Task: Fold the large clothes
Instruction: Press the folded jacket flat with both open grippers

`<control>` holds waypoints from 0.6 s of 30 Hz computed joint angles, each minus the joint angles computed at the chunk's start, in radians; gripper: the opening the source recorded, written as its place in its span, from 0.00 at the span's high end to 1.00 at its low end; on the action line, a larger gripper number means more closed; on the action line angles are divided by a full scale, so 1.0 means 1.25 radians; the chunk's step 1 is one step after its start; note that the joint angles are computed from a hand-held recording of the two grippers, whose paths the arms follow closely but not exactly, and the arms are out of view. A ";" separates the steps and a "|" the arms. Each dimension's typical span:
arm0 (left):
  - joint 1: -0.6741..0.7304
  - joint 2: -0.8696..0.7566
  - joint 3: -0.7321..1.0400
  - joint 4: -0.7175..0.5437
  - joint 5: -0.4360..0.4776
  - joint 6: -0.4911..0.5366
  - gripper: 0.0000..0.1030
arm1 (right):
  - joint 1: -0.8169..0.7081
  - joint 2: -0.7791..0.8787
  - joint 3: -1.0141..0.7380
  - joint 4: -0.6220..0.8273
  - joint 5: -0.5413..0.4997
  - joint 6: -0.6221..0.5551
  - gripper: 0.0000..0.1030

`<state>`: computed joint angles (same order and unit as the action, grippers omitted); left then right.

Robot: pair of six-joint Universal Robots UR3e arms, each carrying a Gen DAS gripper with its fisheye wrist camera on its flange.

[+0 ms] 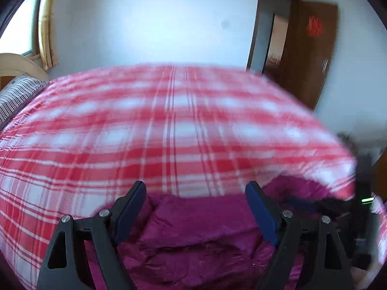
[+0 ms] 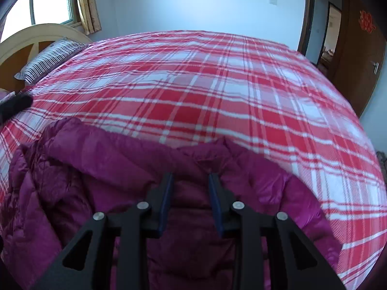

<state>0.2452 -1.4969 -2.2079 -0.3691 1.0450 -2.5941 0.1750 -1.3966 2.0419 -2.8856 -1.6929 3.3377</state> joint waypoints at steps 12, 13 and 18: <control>-0.068 -0.220 -0.034 0.221 0.169 -0.053 0.08 | 0.004 0.031 0.043 -0.085 0.000 0.031 0.70; -0.058 -0.212 -0.049 0.230 0.165 -0.049 0.07 | 0.007 0.036 0.038 -0.084 -0.004 0.032 0.70; -0.052 -0.217 -0.072 0.275 0.161 -0.053 0.06 | 0.014 0.022 0.017 -0.038 -0.011 0.033 0.70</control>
<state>0.1801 -1.7683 -2.2980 -0.0258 1.2460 -2.6608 0.1923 -1.3687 2.0627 -2.9330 -1.7062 3.3785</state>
